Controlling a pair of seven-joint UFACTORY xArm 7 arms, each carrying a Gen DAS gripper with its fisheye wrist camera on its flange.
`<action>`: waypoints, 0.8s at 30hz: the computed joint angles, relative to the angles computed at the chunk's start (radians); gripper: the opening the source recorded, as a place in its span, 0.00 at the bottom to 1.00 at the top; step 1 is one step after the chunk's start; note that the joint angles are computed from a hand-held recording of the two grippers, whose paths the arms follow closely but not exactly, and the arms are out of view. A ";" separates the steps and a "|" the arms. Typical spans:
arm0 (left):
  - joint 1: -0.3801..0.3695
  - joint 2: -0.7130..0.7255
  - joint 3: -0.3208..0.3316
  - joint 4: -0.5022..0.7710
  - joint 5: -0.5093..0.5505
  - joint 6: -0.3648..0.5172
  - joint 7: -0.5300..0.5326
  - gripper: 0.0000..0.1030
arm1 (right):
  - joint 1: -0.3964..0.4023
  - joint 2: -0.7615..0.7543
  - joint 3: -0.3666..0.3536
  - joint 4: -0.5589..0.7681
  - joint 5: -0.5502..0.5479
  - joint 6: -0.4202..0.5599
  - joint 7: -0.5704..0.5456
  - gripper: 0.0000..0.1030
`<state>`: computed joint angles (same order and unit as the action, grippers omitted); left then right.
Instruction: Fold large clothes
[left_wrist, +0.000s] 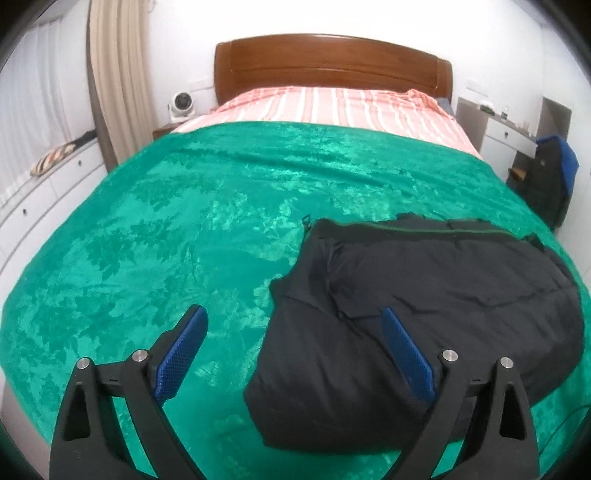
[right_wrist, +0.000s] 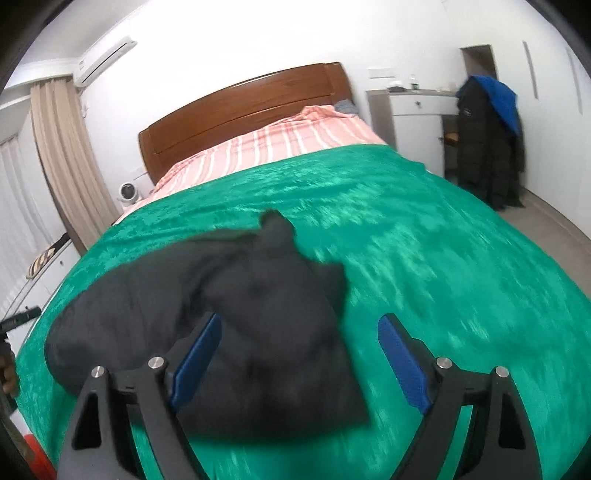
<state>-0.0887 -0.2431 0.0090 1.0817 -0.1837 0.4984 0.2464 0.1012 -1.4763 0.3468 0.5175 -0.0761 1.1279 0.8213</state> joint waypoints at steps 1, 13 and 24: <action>0.001 -0.014 -0.005 -0.009 0.007 -0.004 -0.003 0.93 | 0.010 -0.038 0.009 -0.002 0.010 0.045 0.014 0.84; -0.131 -0.141 0.045 -0.082 -0.172 0.115 0.148 0.93 | 0.129 -0.291 0.227 -0.047 0.133 0.315 0.128 0.84; -0.202 -0.086 -0.111 -0.126 -0.094 0.000 0.113 0.93 | 0.228 -0.316 0.231 -0.134 0.176 0.281 0.188 0.84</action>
<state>-0.2905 -0.3293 -0.1015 0.9558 -0.2773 0.4984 0.3595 0.3289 -1.7925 0.5782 0.3838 0.0995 1.4093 1.0094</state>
